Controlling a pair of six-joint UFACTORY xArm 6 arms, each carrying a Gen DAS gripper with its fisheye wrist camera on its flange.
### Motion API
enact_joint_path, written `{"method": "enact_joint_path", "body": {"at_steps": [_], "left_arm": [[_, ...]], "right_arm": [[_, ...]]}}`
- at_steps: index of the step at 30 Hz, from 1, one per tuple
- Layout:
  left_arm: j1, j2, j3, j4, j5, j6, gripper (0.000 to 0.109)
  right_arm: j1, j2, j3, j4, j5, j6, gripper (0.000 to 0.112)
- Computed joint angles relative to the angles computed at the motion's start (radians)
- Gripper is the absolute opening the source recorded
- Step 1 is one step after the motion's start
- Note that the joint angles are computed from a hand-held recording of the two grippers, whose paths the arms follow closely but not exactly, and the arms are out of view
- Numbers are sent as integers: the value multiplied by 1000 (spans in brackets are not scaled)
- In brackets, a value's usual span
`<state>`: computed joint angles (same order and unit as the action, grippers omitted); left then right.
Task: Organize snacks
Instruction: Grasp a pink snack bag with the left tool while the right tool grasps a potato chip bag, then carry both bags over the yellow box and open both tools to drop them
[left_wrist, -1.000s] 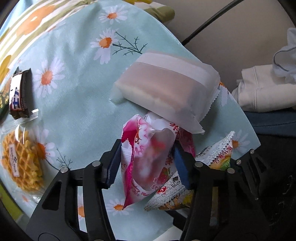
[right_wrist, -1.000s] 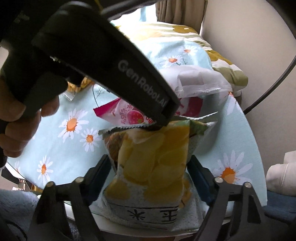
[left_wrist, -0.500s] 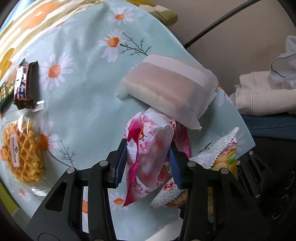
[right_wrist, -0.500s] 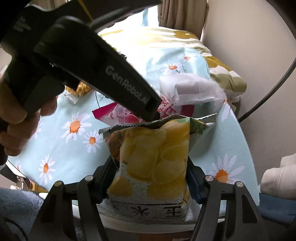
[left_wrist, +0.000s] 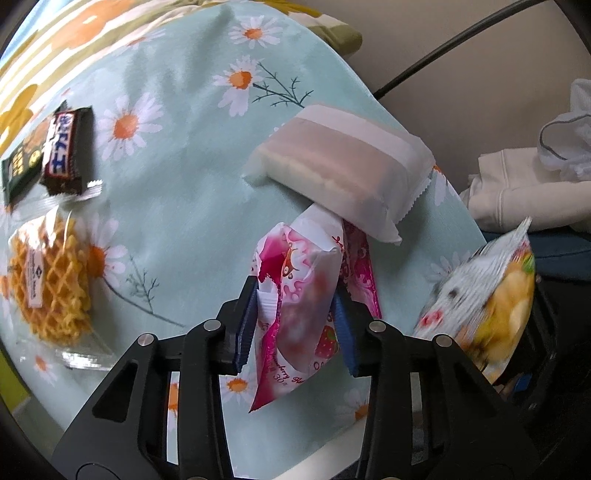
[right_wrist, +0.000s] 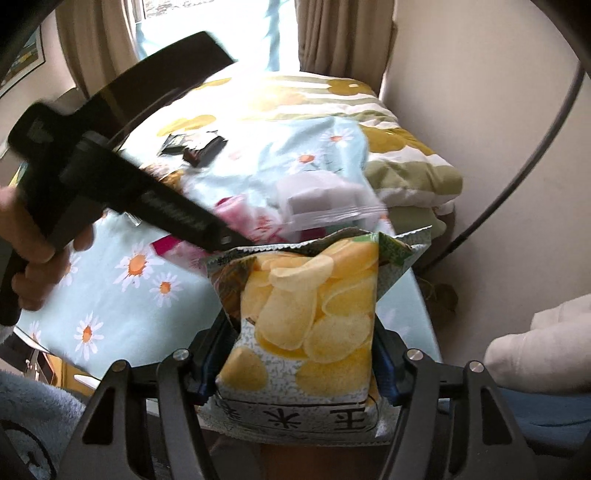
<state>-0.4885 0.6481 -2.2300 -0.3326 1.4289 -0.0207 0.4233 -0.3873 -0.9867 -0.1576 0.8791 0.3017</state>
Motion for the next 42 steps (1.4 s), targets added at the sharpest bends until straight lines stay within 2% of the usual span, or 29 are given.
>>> {"method": "enact_joint_path", "body": {"at_steps": [4, 17, 24, 30, 36, 42], "left_arm": [[8, -71, 106, 3, -38, 2, 34], [52, -347, 484, 2, -189, -49, 34], [48, -526, 688, 7, -302, -171, 34], [94, -715, 806, 52, -357, -289, 34], [176, -809, 783, 120, -369, -347, 34], [290, -859, 754, 154, -393, -336, 34]], "right_arm": [[-25, 8, -14, 12, -5, -8, 61], [-22, 23, -24, 60, -25, -96, 61], [-13, 48, -75, 108, -27, -163, 61], [21, 118, -204, 156, -15, -249, 61], [62, 235, -391, 218, 0, -292, 61], [127, 400, -643, 221, 5, -295, 61]]}}
